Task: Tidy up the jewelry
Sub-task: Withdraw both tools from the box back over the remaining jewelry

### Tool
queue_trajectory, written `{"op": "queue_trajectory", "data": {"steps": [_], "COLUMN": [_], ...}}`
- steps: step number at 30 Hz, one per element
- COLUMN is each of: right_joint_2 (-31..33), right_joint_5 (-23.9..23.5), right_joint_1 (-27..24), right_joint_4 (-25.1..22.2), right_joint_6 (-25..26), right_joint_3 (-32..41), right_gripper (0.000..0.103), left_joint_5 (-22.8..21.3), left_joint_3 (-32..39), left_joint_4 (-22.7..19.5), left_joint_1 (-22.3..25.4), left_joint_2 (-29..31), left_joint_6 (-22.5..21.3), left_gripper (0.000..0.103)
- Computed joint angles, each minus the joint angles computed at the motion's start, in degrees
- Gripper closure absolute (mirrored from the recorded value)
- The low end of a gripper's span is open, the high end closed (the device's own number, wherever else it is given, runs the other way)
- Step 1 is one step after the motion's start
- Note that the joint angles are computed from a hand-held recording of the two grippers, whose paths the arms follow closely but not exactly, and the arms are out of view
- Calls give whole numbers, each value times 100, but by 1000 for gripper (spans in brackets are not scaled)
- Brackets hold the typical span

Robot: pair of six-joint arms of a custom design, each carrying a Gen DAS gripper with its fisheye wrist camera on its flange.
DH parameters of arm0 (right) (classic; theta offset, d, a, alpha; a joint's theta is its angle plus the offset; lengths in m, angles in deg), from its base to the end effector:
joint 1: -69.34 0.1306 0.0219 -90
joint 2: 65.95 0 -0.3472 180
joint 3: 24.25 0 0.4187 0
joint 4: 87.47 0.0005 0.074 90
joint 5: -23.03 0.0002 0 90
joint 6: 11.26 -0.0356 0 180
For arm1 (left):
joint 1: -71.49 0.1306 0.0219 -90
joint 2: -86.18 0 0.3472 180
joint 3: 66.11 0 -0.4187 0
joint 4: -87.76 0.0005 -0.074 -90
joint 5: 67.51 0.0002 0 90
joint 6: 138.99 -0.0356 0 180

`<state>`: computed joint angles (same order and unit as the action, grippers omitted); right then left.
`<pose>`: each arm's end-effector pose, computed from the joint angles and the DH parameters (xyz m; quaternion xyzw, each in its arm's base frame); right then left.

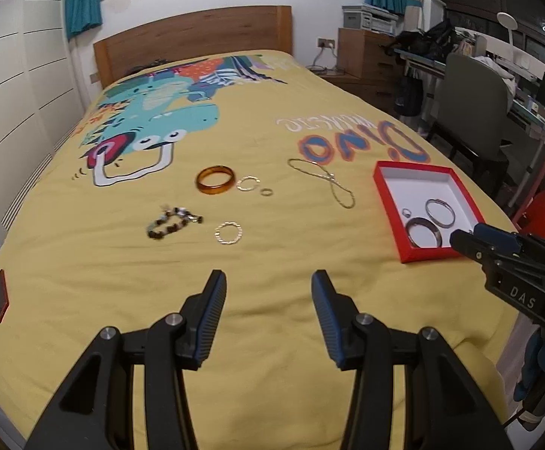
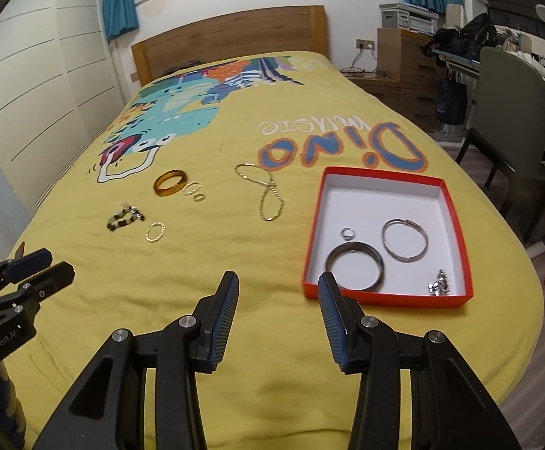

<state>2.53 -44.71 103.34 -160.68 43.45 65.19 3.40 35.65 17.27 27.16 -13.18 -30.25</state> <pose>0.2987 0.1846 0.5187 0.0729 0.9277 0.0302 0.3650 0.3125 -0.2897 0.5422 0.1487 0.9146 -0.0465 0.3731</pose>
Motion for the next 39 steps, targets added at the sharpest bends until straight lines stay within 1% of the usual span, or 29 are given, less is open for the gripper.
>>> {"op": "queue_trajectory", "data": {"steps": [8, 20, 23, 24, 33, 39], "right_joint_2": [310, 639, 736, 771, 1129, 1376], "right_joint_5": [165, 283, 294, 299, 279, 147], "right_joint_1": [410, 790, 866, 889, 1008, 995], "right_joint_4": [-3, -48, -49, -45, -17, 79], "right_joint_6": [-102, -187, -166, -163, -123, -86], "right_joint_3": [272, 592, 684, 715, 987, 1087], "right_gripper": [59, 58, 55, 53, 52, 52], "left_joint_5": [-102, -162, -153, -142, 36, 138], "left_joint_3": [-294, -612, -672, -703, -860, -932], "left_joint_4": [15, -91, -94, -84, -80, -54], "left_joint_1": [169, 465, 555, 592, 952, 1196], "left_joint_2": [-387, -818, -887, -916, -991, -941], "left_joint_6": [36, 66, 43, 28, -94, -172], "left_gripper": [58, 57, 52, 51, 51, 51]}}
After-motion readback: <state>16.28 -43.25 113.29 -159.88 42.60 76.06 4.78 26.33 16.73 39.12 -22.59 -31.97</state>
